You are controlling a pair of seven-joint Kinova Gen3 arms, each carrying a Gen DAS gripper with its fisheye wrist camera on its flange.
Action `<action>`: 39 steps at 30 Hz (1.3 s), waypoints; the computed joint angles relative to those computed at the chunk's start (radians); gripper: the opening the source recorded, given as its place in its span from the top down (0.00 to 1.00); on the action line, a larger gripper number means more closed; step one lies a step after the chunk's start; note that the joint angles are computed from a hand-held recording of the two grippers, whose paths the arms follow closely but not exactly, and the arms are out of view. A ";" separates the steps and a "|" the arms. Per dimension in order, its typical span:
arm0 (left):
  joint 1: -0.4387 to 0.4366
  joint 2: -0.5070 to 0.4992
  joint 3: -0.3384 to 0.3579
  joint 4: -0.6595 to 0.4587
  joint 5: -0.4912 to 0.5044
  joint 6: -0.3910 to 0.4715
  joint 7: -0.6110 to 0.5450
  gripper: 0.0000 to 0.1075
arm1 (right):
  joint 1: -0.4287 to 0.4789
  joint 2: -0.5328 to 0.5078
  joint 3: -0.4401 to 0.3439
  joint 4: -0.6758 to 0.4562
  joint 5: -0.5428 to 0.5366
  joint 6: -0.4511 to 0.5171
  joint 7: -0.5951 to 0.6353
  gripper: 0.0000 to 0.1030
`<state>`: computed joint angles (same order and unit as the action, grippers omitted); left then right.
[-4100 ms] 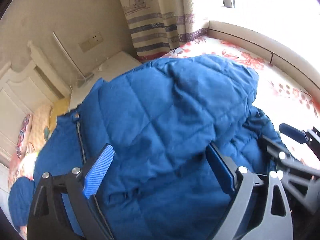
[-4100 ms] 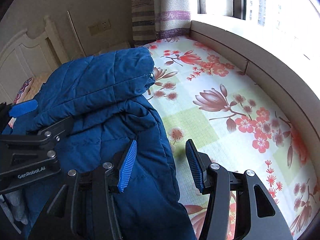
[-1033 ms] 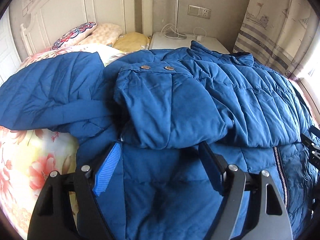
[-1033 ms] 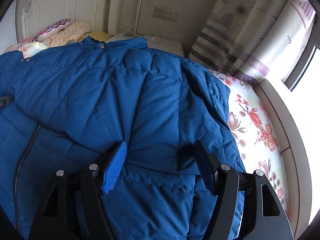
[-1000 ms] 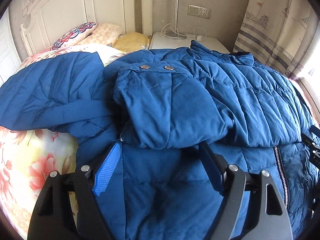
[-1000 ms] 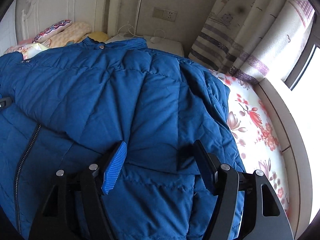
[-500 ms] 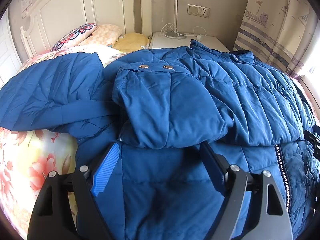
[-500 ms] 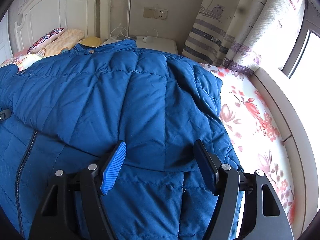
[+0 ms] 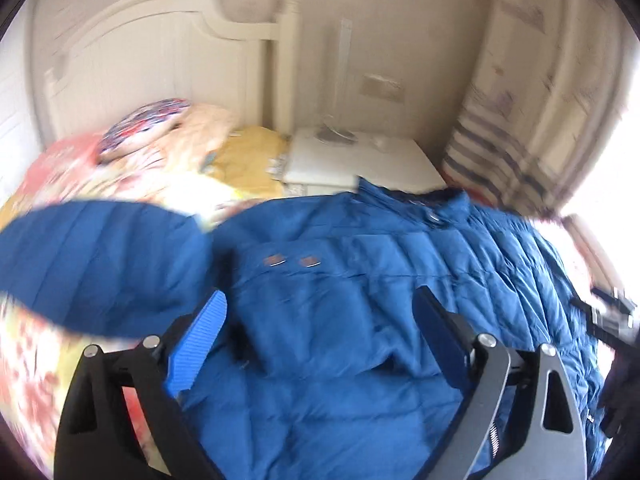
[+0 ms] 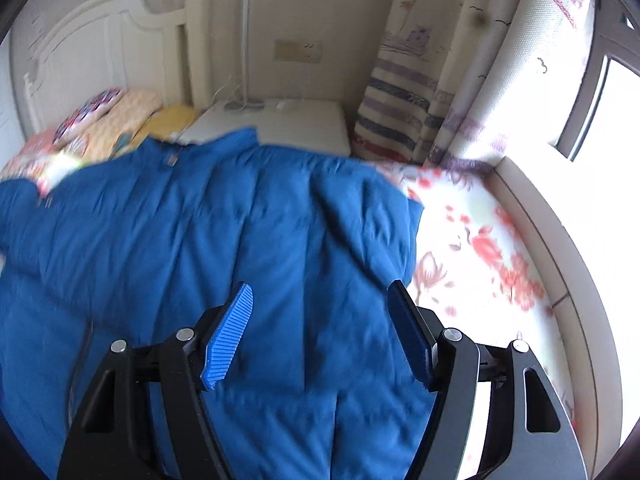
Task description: Fold large clothes
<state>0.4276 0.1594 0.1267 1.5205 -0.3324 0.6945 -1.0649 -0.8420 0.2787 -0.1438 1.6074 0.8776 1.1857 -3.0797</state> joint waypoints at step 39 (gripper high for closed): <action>0.144 -0.258 -0.684 0.413 0.756 -0.435 -0.328 0.11 | -0.050 0.038 0.091 0.011 -0.067 -0.200 0.088 0.21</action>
